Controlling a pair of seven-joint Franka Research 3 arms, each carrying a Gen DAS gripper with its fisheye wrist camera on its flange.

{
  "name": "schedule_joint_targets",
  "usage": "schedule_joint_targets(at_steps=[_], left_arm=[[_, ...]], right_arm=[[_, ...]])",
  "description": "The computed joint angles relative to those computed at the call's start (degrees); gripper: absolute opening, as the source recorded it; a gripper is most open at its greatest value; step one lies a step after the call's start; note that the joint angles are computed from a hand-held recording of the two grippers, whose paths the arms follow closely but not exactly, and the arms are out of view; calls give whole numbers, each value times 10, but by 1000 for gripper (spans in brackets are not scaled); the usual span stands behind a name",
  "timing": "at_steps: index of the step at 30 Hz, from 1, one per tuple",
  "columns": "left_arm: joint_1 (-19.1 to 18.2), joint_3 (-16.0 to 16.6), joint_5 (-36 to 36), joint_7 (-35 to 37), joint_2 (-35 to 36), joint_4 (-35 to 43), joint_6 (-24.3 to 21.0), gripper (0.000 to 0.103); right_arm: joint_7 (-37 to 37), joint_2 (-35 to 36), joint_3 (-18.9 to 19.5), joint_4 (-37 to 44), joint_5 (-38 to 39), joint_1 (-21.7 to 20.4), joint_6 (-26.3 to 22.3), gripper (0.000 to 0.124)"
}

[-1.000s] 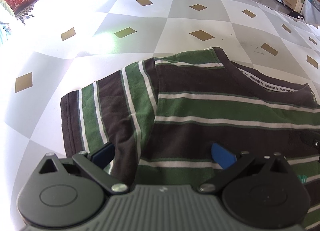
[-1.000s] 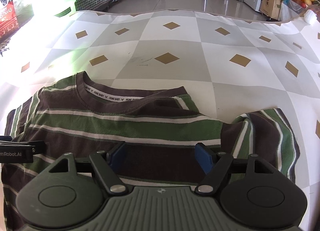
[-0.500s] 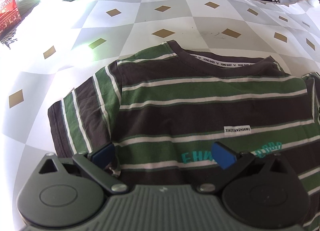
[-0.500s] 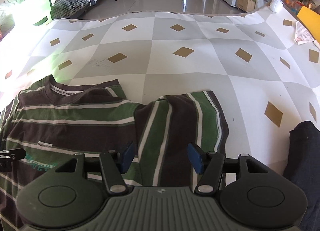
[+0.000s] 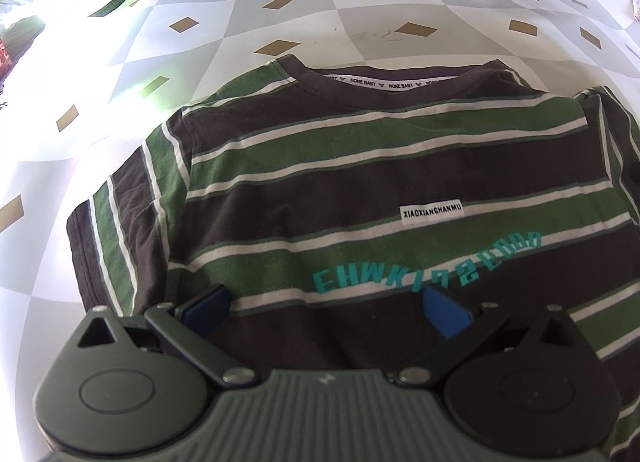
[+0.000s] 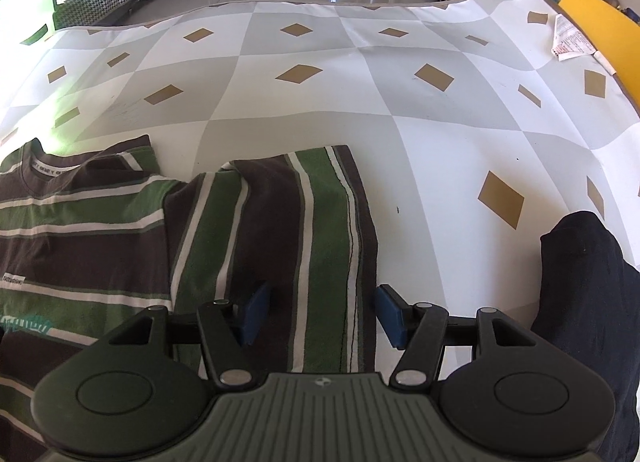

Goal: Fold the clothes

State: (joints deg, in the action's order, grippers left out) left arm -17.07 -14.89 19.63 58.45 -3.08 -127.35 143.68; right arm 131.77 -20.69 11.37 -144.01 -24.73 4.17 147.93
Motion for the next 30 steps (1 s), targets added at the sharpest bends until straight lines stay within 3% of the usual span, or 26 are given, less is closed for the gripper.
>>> schedule_joint_targets(at_steps=[8, 17, 20, 23, 30], left_arm=[[3, 3, -19, -1, -3, -8, 11, 103], [5, 5, -29, 0, -11, -16, 15, 103], [6, 7, -37, 7, -14, -20, 15, 103], [7, 6, -37, 6, -18, -24, 18, 103], [7, 6, -42, 8, -21, -26, 18, 103]], right_arm=[[-6, -21, 7, -2, 1, 8, -57, 57], [-102, -63, -19, 11, 107, 61, -192, 57], [-97, -98, -17, -3, 103, 45, -172, 57], [-83, -123, -19, -27, 100, 19, -102, 57], [-57, -67, -13, -13, 112, -31, 7, 57]])
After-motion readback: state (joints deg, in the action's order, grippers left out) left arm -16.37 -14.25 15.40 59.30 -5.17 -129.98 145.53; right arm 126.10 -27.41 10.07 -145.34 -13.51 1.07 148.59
